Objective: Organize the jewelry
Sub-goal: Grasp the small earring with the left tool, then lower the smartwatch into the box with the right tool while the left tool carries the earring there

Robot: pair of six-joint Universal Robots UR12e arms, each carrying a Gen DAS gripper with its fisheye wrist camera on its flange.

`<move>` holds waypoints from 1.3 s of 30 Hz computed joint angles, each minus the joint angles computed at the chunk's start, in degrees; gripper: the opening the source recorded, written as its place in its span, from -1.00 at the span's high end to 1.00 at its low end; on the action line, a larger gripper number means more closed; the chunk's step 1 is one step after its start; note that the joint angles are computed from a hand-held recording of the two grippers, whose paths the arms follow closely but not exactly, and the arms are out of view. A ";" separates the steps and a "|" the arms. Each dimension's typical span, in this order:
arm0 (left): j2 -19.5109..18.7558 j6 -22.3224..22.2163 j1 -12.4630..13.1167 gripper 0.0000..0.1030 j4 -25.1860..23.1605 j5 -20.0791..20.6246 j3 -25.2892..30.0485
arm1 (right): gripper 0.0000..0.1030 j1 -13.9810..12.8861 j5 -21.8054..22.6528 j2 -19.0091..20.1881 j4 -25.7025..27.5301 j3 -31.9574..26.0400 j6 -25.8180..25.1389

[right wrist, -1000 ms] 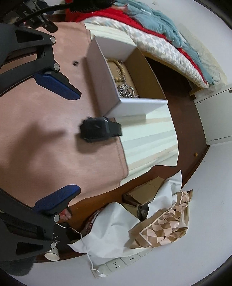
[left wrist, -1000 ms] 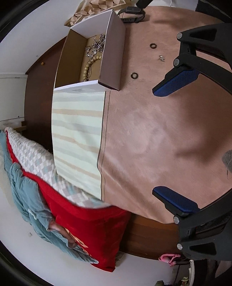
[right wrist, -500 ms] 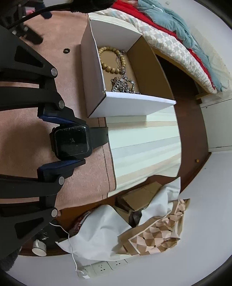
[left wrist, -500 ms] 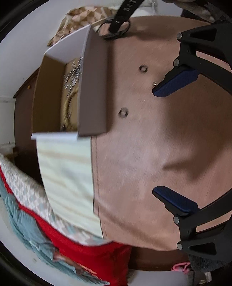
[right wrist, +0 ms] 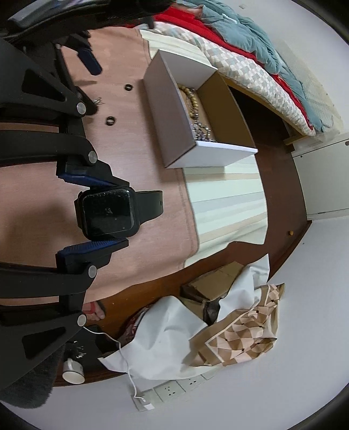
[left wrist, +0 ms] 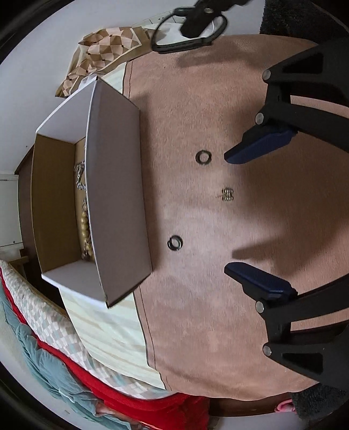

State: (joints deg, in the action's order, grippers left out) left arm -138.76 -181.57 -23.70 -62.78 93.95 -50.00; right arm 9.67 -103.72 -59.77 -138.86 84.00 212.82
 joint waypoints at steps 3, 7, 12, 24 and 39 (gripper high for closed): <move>-0.18 0.31 -0.12 0.00 -0.80 -0.47 0.29 | 0.28 0.08 0.38 -0.31 0.18 0.69 0.07; -0.41 0.54 -0.08 0.09 -0.51 -0.78 0.52 | 0.28 0.05 0.74 -0.40 0.50 1.07 0.04; -0.65 1.44 -0.10 0.58 0.18 -1.58 0.76 | 0.28 0.15 0.48 -0.38 0.80 1.05 0.02; 0.55 3.06 0.06 0.88 3.52 -2.35 -0.60 | 0.28 -0.09 0.31 -1.34 -0.63 1.39 -0.28; 1.04 1.52 1.54 0.88 9.80 -4.81 4.04 | 0.28 -0.20 2.23 -0.76 -6.80 -3.43 -2.85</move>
